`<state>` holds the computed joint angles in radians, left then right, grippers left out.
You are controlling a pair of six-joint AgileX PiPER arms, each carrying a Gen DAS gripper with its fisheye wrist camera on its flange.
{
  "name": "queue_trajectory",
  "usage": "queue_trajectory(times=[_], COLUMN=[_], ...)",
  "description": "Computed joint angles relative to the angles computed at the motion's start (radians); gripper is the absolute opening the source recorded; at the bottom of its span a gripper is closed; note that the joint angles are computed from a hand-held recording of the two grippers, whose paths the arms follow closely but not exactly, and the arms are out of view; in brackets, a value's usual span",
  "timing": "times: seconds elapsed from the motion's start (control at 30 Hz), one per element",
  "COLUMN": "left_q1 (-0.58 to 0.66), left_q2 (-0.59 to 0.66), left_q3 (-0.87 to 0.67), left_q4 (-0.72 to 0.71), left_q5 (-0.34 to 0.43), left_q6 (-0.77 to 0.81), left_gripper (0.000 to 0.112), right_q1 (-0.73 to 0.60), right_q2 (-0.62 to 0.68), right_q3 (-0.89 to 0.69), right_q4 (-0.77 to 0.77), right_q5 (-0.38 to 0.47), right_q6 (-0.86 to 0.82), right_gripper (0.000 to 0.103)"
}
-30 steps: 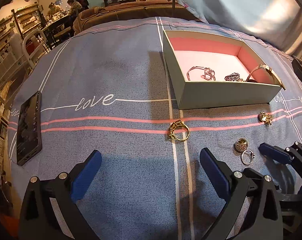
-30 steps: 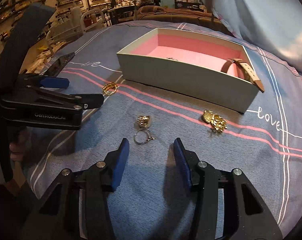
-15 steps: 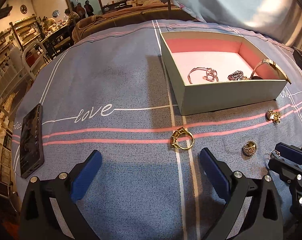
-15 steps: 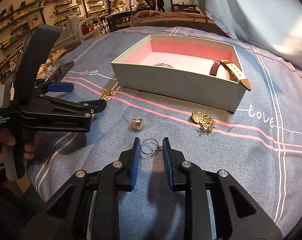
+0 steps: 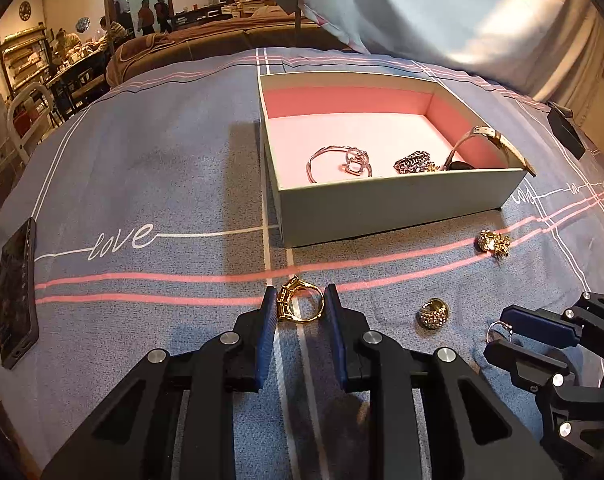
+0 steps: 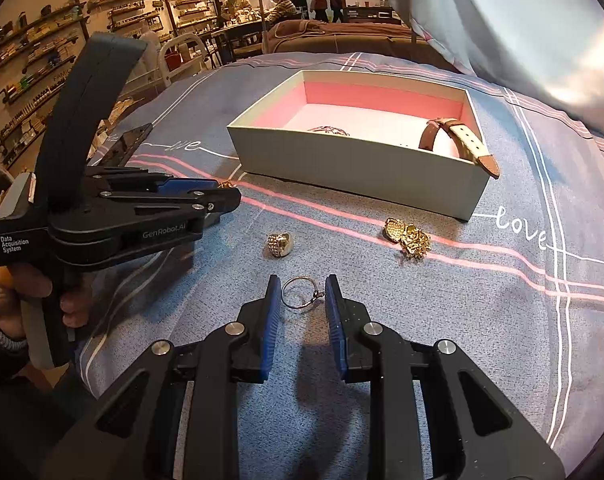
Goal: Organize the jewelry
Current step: 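Carry the silver ring into the box with the right tool while the left tool carries the gold ring in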
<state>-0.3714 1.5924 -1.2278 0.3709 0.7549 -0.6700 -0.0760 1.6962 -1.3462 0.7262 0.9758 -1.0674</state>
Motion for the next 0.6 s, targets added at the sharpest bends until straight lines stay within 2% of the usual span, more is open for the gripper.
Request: queue_trajectory(times=[0.2, 0.33, 0.5, 0.6], left_q1=[-0.011, -0.017, -0.011, 0.005], left_q2=[-0.048, -0.031, 0.042, 0.152], left_q3=[0.019, -0.048, -0.229, -0.429], left_q4=[-0.004, -0.017, -0.027, -0.026], left_q5=[0.018, 0.045, 0.098, 0.193], left_q6=[-0.035, -0.03, -0.001, 0.021], left_gripper=[0.024, 0.024, 0.024, 0.024], right_q1=[-0.004, 0.0, 0.03, 0.059], right_q2=[-0.001, 0.006, 0.07, 0.156], right_q3=[-0.006, -0.058, -0.244, -0.423], right_q4=[0.0, -0.001, -0.056, -0.132], right_q5=[0.002, 0.009, 0.011, 0.045], right_q6=[-0.002, 0.015, 0.128, 0.256], right_gripper=[0.024, 0.024, 0.024, 0.024])
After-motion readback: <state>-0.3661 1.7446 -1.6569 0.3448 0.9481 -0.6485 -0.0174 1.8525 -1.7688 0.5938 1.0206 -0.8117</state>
